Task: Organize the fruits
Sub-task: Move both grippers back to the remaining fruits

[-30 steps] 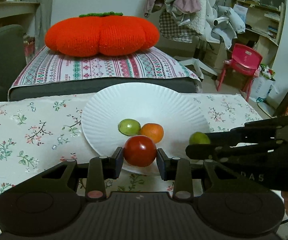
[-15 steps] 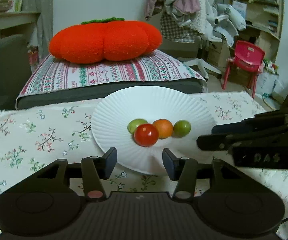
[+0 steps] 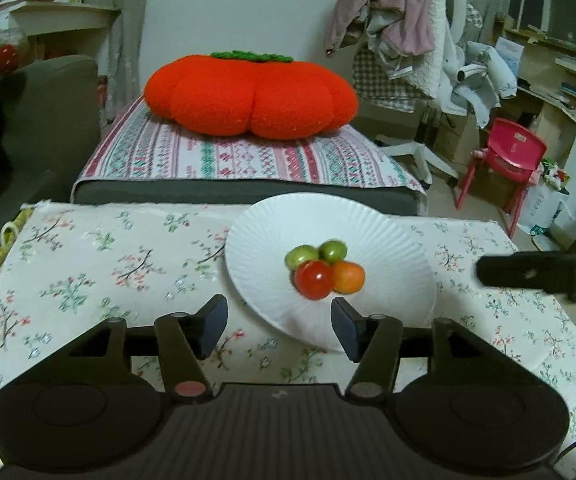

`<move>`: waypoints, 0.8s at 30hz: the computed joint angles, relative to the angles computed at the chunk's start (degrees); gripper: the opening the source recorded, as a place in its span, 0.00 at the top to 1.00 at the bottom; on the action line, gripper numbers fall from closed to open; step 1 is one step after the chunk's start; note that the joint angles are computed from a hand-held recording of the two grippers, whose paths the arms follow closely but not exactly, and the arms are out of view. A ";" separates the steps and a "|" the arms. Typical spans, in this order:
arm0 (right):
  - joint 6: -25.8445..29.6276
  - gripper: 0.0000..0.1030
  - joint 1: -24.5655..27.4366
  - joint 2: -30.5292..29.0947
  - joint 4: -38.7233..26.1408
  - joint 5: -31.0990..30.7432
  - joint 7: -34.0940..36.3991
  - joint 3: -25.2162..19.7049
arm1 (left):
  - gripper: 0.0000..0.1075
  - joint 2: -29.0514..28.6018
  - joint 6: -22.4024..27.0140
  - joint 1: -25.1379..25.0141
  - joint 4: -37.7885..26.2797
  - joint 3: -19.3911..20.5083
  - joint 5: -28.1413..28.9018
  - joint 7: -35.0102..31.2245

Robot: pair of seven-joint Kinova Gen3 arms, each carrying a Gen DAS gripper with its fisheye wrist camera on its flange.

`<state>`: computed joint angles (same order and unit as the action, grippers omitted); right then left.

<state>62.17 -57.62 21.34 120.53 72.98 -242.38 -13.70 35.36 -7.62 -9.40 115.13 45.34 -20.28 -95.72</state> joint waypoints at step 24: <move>0.11 0.00 -5.10 -3.05 -0.48 0.90 9.23 -4.07 | 0.25 -7.56 1.64 -5.00 7.56 0.61 1.00 0.97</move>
